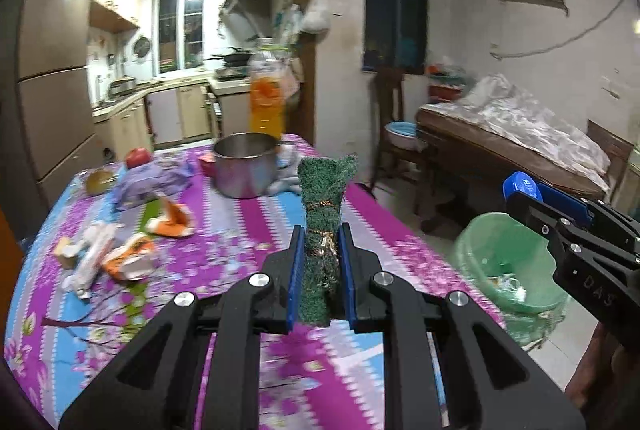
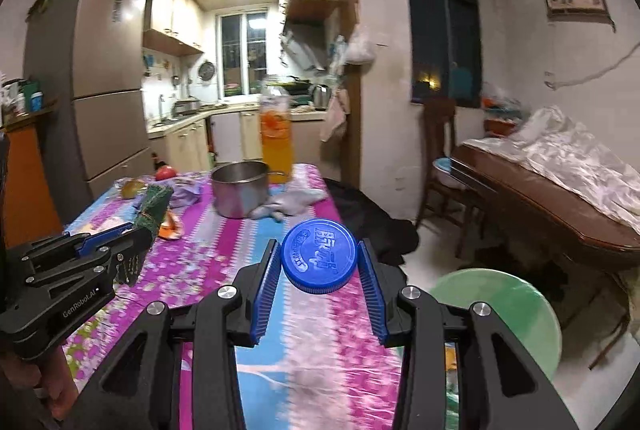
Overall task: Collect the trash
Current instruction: 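Carry the green scrubber and blue cap with both grippers over the green bin, then open both grippers to drop the scrubber and cap into the bin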
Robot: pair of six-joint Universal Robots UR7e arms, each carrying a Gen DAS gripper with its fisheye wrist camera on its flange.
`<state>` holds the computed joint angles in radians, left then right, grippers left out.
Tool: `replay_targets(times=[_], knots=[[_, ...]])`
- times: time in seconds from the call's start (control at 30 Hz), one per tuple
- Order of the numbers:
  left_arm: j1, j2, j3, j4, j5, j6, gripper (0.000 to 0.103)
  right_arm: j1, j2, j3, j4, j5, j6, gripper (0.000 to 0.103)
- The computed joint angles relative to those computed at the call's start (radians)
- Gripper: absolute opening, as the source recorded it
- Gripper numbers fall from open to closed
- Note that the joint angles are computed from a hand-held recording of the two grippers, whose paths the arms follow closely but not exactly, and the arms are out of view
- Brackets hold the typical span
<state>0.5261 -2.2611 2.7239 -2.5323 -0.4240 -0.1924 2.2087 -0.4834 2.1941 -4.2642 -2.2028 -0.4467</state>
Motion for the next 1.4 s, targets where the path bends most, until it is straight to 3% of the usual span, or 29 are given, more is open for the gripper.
replay_targets(times=[0.37, 0.6, 0.8, 0.9, 1.17, 1.4], knots=[[0.052, 0.505, -0.035, -0.483, -0.206, 0.12, 0.016, -0.176, -0.206, 0.168, -0.053, 0.014, -0.035, 0.04], [0.09, 0.726, -0.102, -0.58, -0.314, 0.138, 0.016, -0.318, -0.347, 0.229, 0.014, 0.04, -0.054, 0.04], [0.16, 0.895, -0.213, -0.499, -0.401, 0.09, 0.015, -0.473, -0.471, 0.215, 0.298, 0.091, -0.011, 0.04], [0.188, 0.959, -0.256, -0.46, -0.428, 0.062, 0.015, -0.528, -0.487, 0.187, 0.407, 0.104, -0.004, 0.04], [0.28, 1.091, -0.39, -0.293, -0.481, 0.006, 0.015, -0.563, -0.448, 0.089, 0.597, 0.038, 0.003, 0.04], [0.296, 1.129, -0.43, -0.249, -0.503, -0.017, 0.015, -0.579, -0.454, 0.07, 0.68, 0.039, 0.038, 0.04]])
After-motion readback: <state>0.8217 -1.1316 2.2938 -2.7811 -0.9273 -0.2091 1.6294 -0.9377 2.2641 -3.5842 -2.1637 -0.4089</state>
